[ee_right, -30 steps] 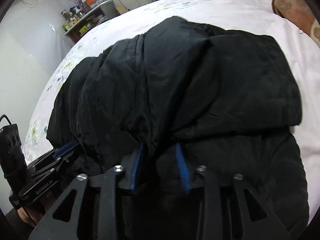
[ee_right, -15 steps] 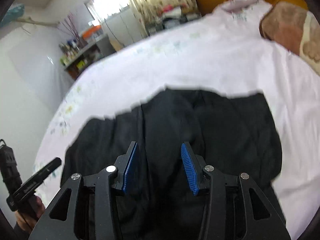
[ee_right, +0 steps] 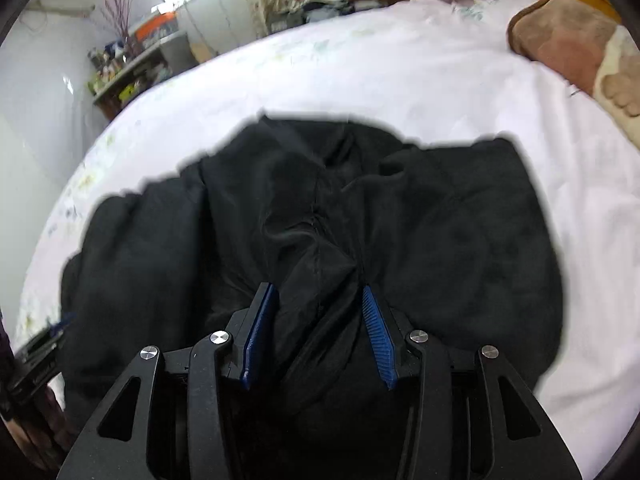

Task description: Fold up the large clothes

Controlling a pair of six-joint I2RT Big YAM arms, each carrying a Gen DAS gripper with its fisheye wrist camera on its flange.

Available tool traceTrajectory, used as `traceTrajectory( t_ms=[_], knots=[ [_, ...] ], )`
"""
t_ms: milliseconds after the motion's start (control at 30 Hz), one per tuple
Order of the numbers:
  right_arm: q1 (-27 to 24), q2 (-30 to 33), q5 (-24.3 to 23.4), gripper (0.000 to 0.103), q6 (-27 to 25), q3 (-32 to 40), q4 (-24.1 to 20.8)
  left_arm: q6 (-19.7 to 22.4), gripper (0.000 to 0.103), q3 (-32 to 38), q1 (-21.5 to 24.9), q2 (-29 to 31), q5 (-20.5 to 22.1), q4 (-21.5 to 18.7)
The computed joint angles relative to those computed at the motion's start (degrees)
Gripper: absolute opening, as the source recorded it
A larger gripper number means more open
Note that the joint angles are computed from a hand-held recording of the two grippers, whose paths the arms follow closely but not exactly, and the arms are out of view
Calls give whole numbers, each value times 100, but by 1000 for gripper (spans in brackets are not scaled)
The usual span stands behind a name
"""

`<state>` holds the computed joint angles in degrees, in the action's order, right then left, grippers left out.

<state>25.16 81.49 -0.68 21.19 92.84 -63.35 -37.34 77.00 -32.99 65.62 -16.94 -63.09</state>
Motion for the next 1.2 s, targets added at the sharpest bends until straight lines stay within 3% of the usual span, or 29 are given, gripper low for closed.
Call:
traceTrajectory(
  t_ms=[133,300,533,667,733,833,967,1067,1200],
  knots=[
    [189,-578,-205,45,-144,-203,545,-158,42,-304,-251,-594,58,428],
    [598,-498,-423,45,-560,-486,430,-381,43,-625,-499,-457,118,268],
    [714,-173,190,44,-944,-745,394,-440,42,-902,-569,-318,23,542],
    [686,-168,186,44,-917,-835,479,-425,42,-825,-590,-275,-31,427],
    [693,-178,252,44,-963,-823,415,-452,42,-635,-559,-241,83,164],
    [737,-203,320,44,-958,-438,-20,-454,41,-228,-500,-226,263,-205],
    [590,-502,271,44,-1010,-357,375,-119,42,-61,-317,-410,57,79],
    [386,-217,285,44,-1029,-7,455,229,42,168,21,-108,-112,255],
    [129,322,462,44,-909,257,173,196,42,-77,468,222,239,337]
  ],
)
